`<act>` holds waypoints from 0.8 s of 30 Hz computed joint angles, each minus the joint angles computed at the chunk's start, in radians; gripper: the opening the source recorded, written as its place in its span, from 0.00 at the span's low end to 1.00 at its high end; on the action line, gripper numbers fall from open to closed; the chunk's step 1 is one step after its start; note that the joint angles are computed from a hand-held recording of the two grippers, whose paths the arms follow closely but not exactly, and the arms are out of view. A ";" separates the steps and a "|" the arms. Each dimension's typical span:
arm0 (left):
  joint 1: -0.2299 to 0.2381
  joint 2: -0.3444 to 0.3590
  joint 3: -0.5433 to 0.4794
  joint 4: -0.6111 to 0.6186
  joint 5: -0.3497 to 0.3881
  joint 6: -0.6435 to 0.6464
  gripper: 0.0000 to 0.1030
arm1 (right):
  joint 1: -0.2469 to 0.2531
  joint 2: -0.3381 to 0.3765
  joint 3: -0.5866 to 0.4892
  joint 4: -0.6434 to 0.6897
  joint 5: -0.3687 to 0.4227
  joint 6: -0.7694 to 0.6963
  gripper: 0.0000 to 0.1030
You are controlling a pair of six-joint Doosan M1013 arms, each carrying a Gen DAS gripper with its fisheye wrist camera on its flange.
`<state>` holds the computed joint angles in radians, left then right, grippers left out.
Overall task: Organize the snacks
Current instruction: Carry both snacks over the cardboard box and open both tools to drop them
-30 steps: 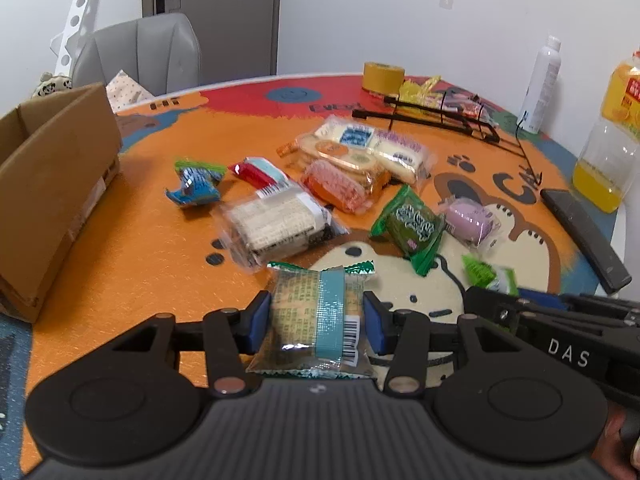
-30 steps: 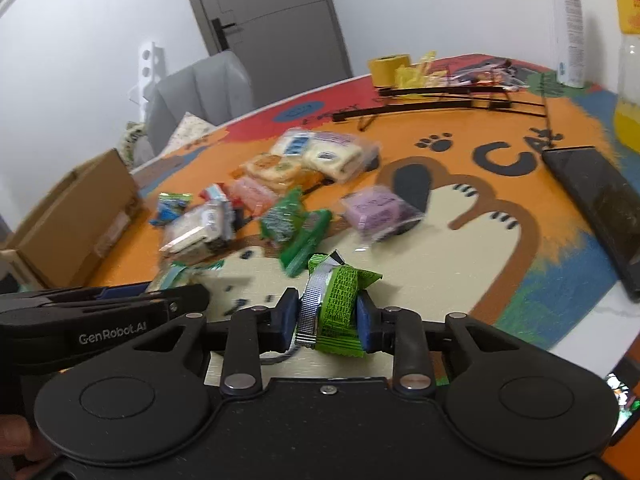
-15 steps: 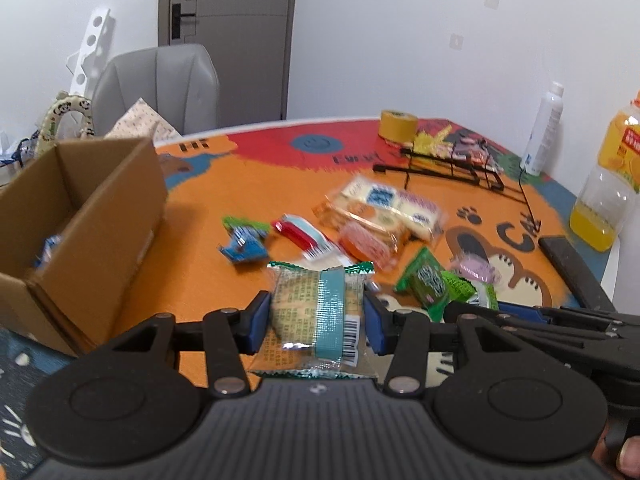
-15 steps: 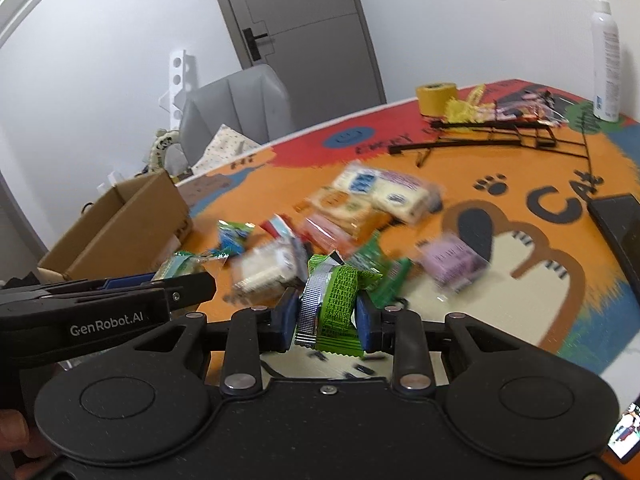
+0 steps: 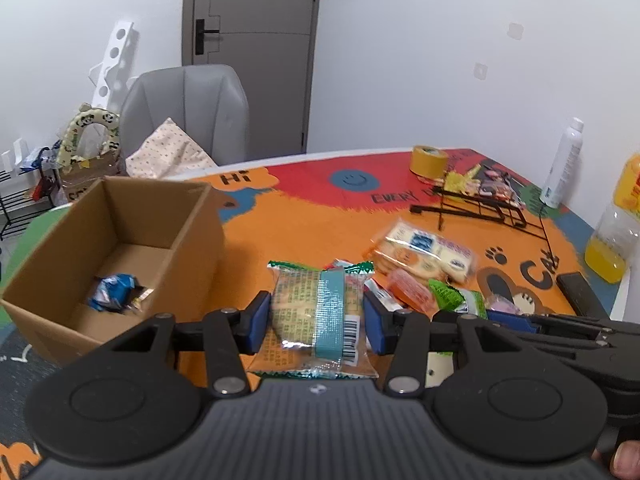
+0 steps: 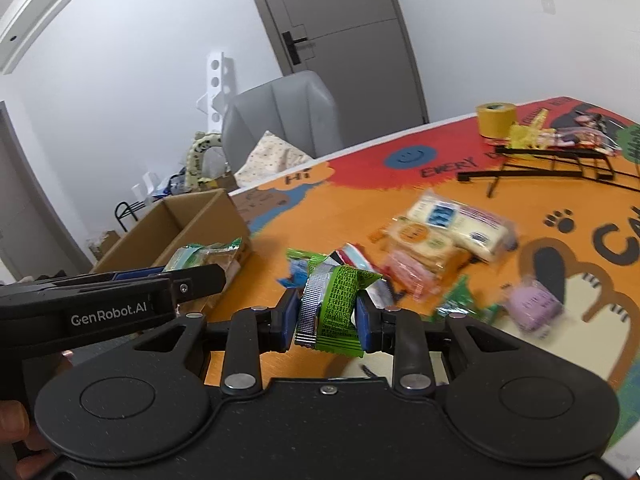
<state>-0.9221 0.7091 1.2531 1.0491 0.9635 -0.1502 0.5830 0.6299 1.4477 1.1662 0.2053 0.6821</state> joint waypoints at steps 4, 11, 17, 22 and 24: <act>0.006 -0.018 0.021 0.010 0.007 -0.018 0.46 | 0.009 0.012 -0.034 -0.053 0.026 0.043 0.28; 0.017 -0.060 0.070 0.019 0.027 -0.068 0.46 | 0.021 0.040 -0.106 -0.132 0.096 0.114 0.28; 0.025 -0.097 0.117 0.032 0.054 -0.116 0.46 | 0.035 0.062 -0.168 -0.153 0.148 0.132 0.28; 0.034 -0.123 0.152 0.044 0.074 -0.163 0.46 | 0.045 0.078 -0.214 -0.149 0.196 0.121 0.28; 0.039 -0.133 0.167 0.049 0.074 -0.178 0.46 | 0.051 0.087 -0.238 -0.168 0.215 0.132 0.28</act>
